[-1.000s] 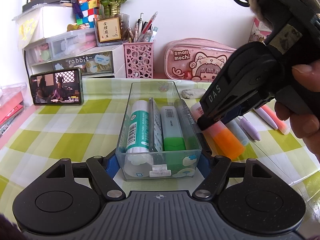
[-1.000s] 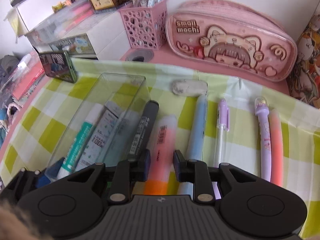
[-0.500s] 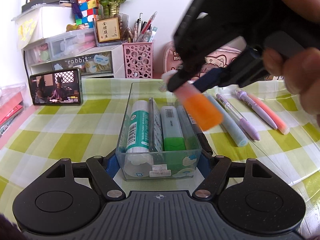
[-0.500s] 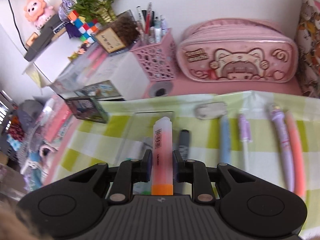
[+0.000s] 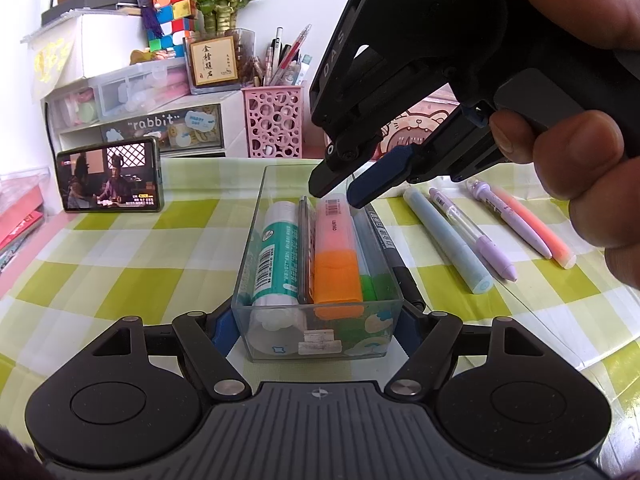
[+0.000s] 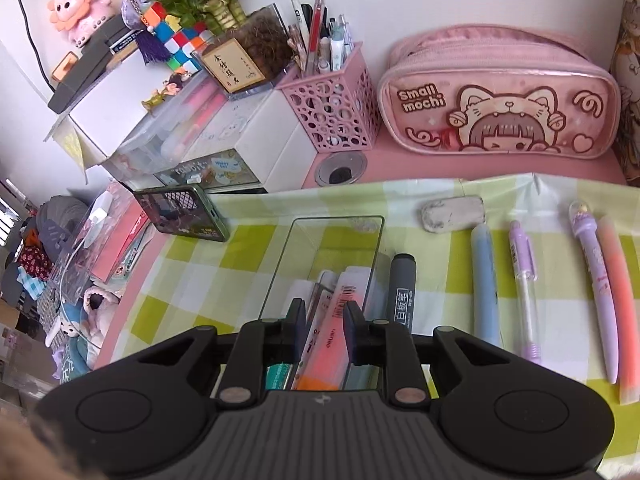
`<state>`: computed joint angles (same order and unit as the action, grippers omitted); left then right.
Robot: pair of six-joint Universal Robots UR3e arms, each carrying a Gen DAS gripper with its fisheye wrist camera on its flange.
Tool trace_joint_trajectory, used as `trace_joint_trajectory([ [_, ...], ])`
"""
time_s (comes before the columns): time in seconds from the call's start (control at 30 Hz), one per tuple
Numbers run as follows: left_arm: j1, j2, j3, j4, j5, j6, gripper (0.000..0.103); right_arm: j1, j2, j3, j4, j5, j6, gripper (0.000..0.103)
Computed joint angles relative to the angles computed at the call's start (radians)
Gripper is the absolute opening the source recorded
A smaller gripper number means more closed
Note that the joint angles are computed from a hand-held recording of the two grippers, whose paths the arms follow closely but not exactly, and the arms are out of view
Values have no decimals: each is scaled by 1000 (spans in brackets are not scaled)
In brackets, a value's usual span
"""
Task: Organize stationery
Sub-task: 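Lower the highlighter into the clear box and open the right tool, then grasp the pale blue highlighter with the right tool and lift it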
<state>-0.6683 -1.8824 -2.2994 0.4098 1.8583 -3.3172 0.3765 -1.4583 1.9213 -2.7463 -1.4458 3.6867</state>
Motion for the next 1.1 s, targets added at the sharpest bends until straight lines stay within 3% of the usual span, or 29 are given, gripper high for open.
trace_joint_trajectory([
  [0.07, 0, 0, 0, 0, 0, 1, 74, 8, 16, -12, 10, 2, -20, 21],
  [0.2, 2, -1, 1, 2, 4, 7, 74, 43, 75, -59, 11, -28, -57, 7],
  [0.3, 3, 0, 0, 3, 2, 7, 74, 54, 93, -89, 36, -23, -77, 5],
  [0.5, 4, 1, -3, 5, 0, 6, 73, -23, -53, 111, -141, 9, -48, 6],
  [0.7, 3, 0, -1, 4, 3, 7, 73, -113, -196, 221, -33, -152, -76, 13],
  [0.83, 2, -3, 4, 1, 5, 8, 73, -198, -257, 294, -2, -124, -119, 15],
  [1.1, -5, -6, 6, 0, 15, 5, 73, -189, -224, 285, -8, -132, -142, 15],
])
